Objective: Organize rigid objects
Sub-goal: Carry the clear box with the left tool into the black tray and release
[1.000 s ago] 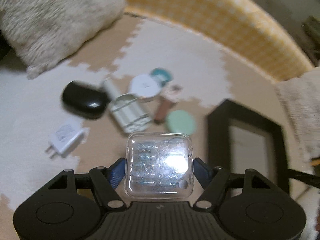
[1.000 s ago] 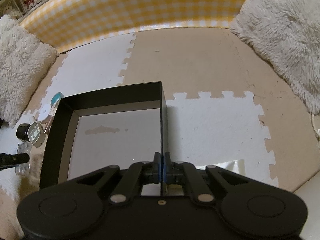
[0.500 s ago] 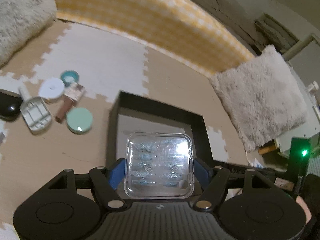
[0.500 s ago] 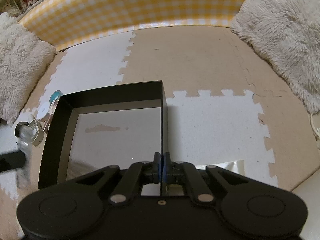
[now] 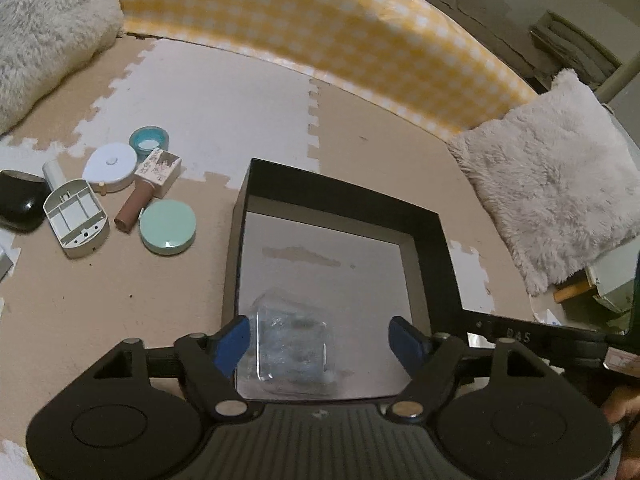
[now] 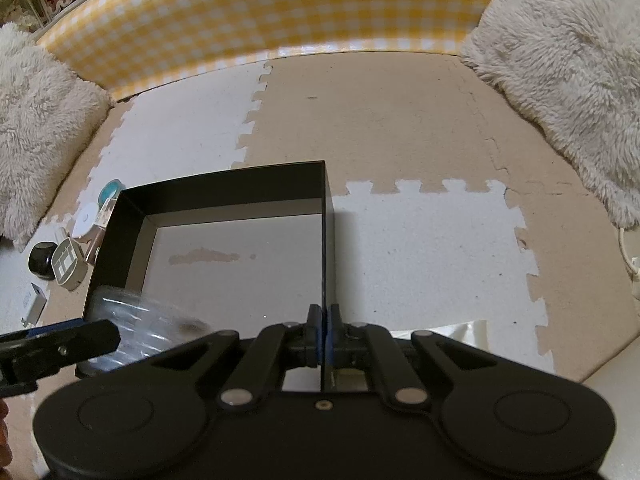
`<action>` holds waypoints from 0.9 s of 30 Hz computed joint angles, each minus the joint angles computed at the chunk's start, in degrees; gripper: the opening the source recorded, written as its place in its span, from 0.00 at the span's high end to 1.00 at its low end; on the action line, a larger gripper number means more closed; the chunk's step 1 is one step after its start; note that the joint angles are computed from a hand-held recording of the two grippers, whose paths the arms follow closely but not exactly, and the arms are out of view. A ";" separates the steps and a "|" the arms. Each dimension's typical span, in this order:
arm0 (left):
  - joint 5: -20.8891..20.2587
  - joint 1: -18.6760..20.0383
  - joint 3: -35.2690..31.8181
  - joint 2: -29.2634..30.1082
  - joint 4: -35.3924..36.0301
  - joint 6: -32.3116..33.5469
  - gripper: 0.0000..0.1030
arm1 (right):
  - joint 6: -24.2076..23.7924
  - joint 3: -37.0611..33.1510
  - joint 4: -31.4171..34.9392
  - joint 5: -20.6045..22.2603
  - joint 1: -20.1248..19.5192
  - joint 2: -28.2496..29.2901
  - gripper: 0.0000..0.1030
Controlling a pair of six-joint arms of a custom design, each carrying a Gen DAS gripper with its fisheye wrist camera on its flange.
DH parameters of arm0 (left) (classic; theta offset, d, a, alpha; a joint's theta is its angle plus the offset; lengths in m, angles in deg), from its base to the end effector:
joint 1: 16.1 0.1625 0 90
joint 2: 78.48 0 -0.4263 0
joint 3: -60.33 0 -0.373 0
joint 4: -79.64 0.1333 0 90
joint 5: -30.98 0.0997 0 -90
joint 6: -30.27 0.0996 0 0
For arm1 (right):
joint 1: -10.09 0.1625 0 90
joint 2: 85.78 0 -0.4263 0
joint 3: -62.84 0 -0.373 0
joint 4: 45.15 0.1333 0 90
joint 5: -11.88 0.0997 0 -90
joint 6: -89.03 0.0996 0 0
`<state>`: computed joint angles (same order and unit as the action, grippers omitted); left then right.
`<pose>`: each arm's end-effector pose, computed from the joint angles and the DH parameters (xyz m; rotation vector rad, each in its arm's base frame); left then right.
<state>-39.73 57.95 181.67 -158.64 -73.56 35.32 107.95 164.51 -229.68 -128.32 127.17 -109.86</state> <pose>0.0276 -0.5084 0.2872 0.4172 2.7568 -0.5847 0.3161 -0.4935 -0.0598 0.0037 -2.3437 0.7484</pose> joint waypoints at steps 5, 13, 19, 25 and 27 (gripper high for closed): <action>0.69 -0.87 0.76 -1.25 1.43 0.88 0.12 | 0.07 -0.02 0.00 0.02 0.01 0.00 0.97; 3.32 -2.20 2.27 -3.53 1.64 3.04 0.02 | 0.03 0.00 -0.09 0.01 0.01 0.05 0.97; 6.29 -3.23 4.06 -5.43 -2.71 8.05 0.00 | -0.02 0.03 -0.19 -0.02 0.03 0.11 0.97; 9.33 -2.19 2.67 -5.79 -8.67 17.57 0.00 | -0.11 0.04 -0.25 0.01 0.06 0.14 0.97; 9.99 -1.43 1.54 -5.54 -10.48 20.64 0.00 | -0.11 0.04 -0.29 0.06 0.06 0.15 0.97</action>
